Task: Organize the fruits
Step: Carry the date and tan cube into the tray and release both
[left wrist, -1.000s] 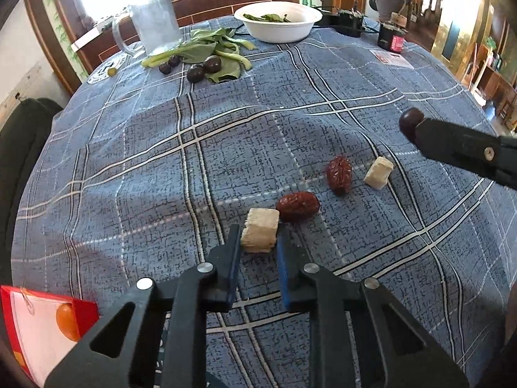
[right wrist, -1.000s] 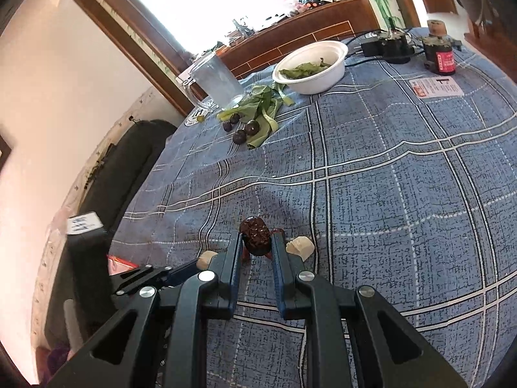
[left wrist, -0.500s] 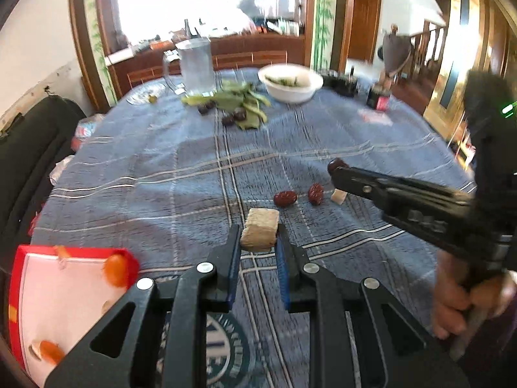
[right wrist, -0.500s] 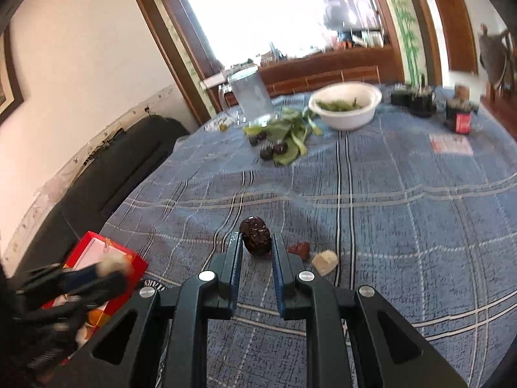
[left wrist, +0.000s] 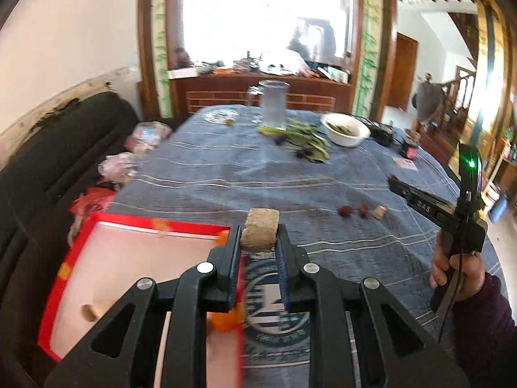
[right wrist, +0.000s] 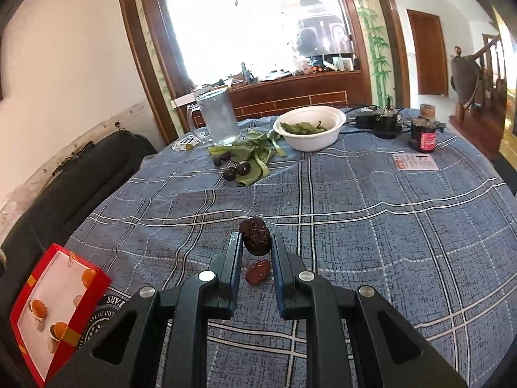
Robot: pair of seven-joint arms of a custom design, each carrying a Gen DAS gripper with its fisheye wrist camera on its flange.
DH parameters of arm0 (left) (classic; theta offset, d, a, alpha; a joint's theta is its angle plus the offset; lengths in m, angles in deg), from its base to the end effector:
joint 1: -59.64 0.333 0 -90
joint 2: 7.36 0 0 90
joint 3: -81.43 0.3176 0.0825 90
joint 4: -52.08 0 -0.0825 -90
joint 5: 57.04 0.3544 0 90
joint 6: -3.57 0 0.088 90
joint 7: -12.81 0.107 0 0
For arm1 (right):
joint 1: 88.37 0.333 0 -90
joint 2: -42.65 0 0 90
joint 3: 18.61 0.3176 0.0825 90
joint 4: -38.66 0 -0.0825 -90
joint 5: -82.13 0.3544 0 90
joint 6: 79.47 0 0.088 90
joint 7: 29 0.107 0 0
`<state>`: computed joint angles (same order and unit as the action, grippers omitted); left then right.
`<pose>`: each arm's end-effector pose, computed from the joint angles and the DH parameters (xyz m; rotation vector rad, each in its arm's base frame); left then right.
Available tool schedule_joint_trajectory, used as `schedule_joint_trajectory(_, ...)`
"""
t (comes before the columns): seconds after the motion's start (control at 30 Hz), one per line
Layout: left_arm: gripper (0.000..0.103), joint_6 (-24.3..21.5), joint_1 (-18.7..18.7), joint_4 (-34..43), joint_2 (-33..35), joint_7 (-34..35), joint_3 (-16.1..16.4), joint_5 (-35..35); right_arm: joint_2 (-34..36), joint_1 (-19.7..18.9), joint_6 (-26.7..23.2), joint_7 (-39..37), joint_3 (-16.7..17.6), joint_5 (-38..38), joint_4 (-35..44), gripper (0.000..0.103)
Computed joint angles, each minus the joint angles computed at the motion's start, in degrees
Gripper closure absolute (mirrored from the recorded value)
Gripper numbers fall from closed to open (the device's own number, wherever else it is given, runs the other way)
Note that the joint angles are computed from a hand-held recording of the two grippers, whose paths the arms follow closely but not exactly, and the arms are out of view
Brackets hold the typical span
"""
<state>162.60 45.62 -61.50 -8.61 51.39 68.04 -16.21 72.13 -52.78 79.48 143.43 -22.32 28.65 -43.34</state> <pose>0.4914 -0.2885 0.5743 -1.5674 1.8184 -0.9244 0.5865 0.4192 0.4914 -1.4623 1.6374 -0.6180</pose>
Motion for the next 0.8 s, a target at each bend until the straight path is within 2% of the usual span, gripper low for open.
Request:
schedule_joint_trajectory(0.13,0.081,0.32,1.59,-3.45,-3.40,-3.71,0.58,3.95,-0.89,2.23,0.08,1.45,-0.08,-2.45,0.35,0.087)
schedule_joint_trajectory(0.23,0.081,0.71,2.91,-5.81,-5.43,-5.50,0.73,5.66,0.26,3.29,0.54,-1.17,1.66,-2.26,2.56,0.087)
schedule_joint_trajectory(0.4,0.081,1.98,4.33,-8.34,-6.98,-6.47,0.88,5.91,5.86,3.68,2.16,-15.72,7.32,5.92,10.78,0.087)
schedule_joint_trajectory(0.43,0.081,2.12,4.50,-8.64,-7.11,-6.50,0.86,5.85,7.84,3.28,2.00,-20.34,9.71,9.08,13.49,0.087)
schedule_joint_trajectory(0.57,0.081,2.99,5.06,-10.63,-8.06,-5.85,1.22,4.70,13.93,3.82,-0.83,-32.22,14.50,17.30,22.19,0.087)
schedule_joint_trajectory(0.8,0.081,3.41,6.95,-13.71,-9.59,-6.58,1.53,5.00,22.31,7.47,-7.46,-44.46,16.65,26.69,34.86,0.087)
